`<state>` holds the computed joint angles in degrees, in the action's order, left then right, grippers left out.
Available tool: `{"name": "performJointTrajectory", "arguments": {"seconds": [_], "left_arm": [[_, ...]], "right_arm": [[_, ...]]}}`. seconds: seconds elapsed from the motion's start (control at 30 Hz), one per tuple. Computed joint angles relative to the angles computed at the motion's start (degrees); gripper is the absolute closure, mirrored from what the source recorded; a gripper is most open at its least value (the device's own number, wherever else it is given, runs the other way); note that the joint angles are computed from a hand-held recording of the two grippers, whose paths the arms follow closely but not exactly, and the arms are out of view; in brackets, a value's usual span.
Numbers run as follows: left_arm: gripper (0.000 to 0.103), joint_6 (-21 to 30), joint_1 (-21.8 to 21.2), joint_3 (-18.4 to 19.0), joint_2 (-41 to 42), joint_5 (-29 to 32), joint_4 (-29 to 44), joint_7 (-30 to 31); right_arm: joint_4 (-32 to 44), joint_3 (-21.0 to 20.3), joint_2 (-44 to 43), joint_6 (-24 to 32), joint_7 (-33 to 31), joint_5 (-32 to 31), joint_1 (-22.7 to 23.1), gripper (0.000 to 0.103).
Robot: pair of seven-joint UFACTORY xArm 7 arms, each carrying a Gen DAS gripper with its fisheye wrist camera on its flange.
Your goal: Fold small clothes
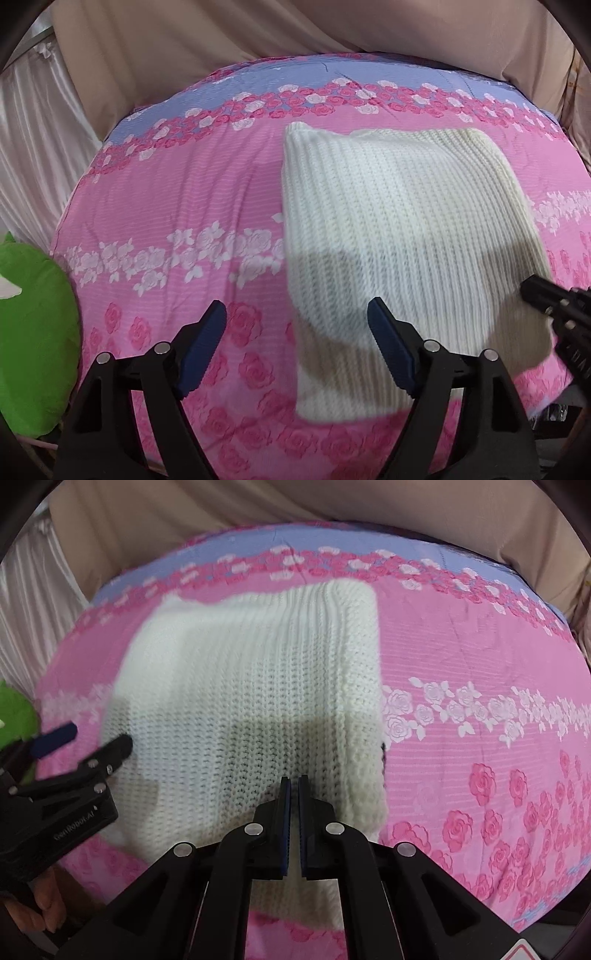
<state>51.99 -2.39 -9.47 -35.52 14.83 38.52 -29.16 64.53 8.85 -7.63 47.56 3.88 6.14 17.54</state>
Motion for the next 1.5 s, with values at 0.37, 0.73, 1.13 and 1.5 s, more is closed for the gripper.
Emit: {"name": "performJointTrajectory", "arguments": {"seconds": [0.37, 0.73, 1.13, 1.5], "left_arm": [[0.024, -1.34, 0.38, 0.25, -3.80, -0.51, -3.21, -1.74], [0.005, -9.81, 3.54, -4.18, -7.31, 2.17, -2.51, -9.61], [0.005, -3.54, 1.42, -0.18, -6.20, -1.64, -2.69, -8.03], [0.005, -0.96, 2.18, -1.77, -7.01, -0.24, -1.79, -8.83]], "right_arm": [[-3.68, -1.43, -4.34, 2.63, -0.72, 4.00, -1.33, 0.103], [-7.17, -0.65, -11.77, -6.84, 3.15, 2.52, -1.41, 0.058], [-5.69, -2.61, -8.27, -5.23, 2.53, 3.98, -0.90, 0.042], [-2.90, 0.01, -7.67, -3.33, 9.34, -0.89, -2.61, 0.040]]}}
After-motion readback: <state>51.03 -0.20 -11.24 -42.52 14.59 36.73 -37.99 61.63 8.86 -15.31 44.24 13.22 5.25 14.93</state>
